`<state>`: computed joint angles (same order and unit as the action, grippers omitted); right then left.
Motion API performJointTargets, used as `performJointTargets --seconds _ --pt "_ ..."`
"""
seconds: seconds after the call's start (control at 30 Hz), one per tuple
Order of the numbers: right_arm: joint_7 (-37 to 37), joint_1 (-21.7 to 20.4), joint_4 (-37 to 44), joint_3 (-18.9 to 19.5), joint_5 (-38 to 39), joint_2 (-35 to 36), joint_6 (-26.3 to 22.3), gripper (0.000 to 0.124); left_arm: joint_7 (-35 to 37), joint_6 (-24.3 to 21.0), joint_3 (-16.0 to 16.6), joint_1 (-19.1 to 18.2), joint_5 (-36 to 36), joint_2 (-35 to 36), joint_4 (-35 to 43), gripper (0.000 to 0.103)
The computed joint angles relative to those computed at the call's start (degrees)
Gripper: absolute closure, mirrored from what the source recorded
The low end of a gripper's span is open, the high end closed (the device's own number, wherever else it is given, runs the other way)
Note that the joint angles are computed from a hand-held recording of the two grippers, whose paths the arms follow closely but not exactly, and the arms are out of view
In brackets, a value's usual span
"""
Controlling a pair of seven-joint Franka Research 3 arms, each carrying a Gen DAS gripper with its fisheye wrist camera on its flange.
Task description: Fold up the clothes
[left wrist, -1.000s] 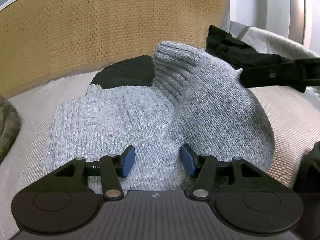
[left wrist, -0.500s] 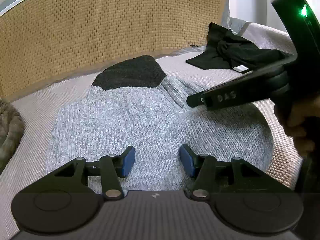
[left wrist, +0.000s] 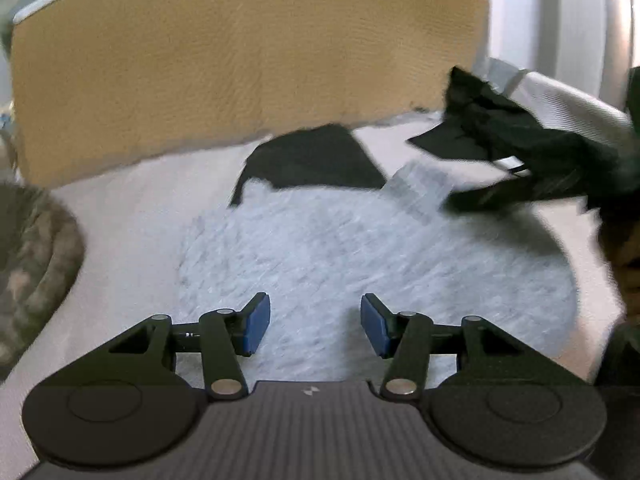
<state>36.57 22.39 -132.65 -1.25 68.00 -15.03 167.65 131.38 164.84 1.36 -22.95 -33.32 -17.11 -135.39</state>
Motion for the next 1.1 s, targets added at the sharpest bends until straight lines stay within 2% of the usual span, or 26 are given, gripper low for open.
performJointTargets --seconds 0.07,0.17,0.23,0.33,0.37,0.4,0.43,0.5,0.6,0.73,0.87,0.97,1.1 --pt "-5.13 1.6 -0.07 -0.9 5.8 -1.56 0.73 0.079 -2.23 -1.33 -0.68 1.48 1.55 1.18 0.12 0.048" --pt "-16.65 3.78 -0.78 -0.32 11.61 -3.45 3.73 0.079 0.28 1.7 0.44 -0.45 -4.06 1.46 -1.65 0.046" --pt "-23.64 4.69 -1.68 0.93 12.34 -4.01 5.32 0.079 -0.95 2.32 -0.36 0.13 -3.68 1.25 -2.1 0.046" --pt "-24.9 5.06 -3.4 4.57 6.75 -1.9 13.93 0.079 -2.29 1.61 -0.61 0.62 -2.1 1.13 -1.91 0.046" --pt "-24.33 5.63 -3.32 3.87 6.59 -1.12 14.39 0.079 -2.2 1.37 -0.43 0.52 -2.11 1.09 -1.85 0.046" --pt "-26.37 7.73 -2.56 1.29 10.38 -0.63 13.85 0.079 -2.03 1.23 -0.3 0.43 -2.16 1.0 -1.88 0.046" --pt "-25.37 7.89 -2.0 -0.43 12.23 -0.43 11.4 0.077 -1.86 1.09 -0.19 0.36 -2.23 0.91 -1.91 0.046" --pt "-15.16 4.23 -2.05 0.23 6.88 0.03 6.95 0.073 -1.69 0.94 -0.11 0.36 -2.25 0.86 -1.89 0.046" --pt "-9.21 2.34 -2.24 1.2 2.38 0.26 5.47 0.069 -2.52 1.94 -0.63 0.62 -1.55 0.64 -2.39 0.046" --pt "-9.15 3.27 -2.3 0.24 4.43 0.27 5.56 0.068 -3.95 2.98 -0.69 0.37 -0.31 0.92 -2.7 0.046" --pt "-8.94 2.42 -2.49 -0.1 5.72 -0.02 3.43 0.065 -4.22 0.69 -0.11 0.63 1.15 0.34 -2.42 0.046" --pt "-6.61 1.18 -2.6 0.59 3.08 -0.17 2.32 0.064 -5.12 0.27 -1.12 1.75 3.7 0.45 -2.2 0.046" --pt "-6.39 1.38 -2.84 0.73 2.76 -0.23 3.11 0.063 -7.82 0.69 -2.37 2.89 7.56 0.23 -2.56 0.046"
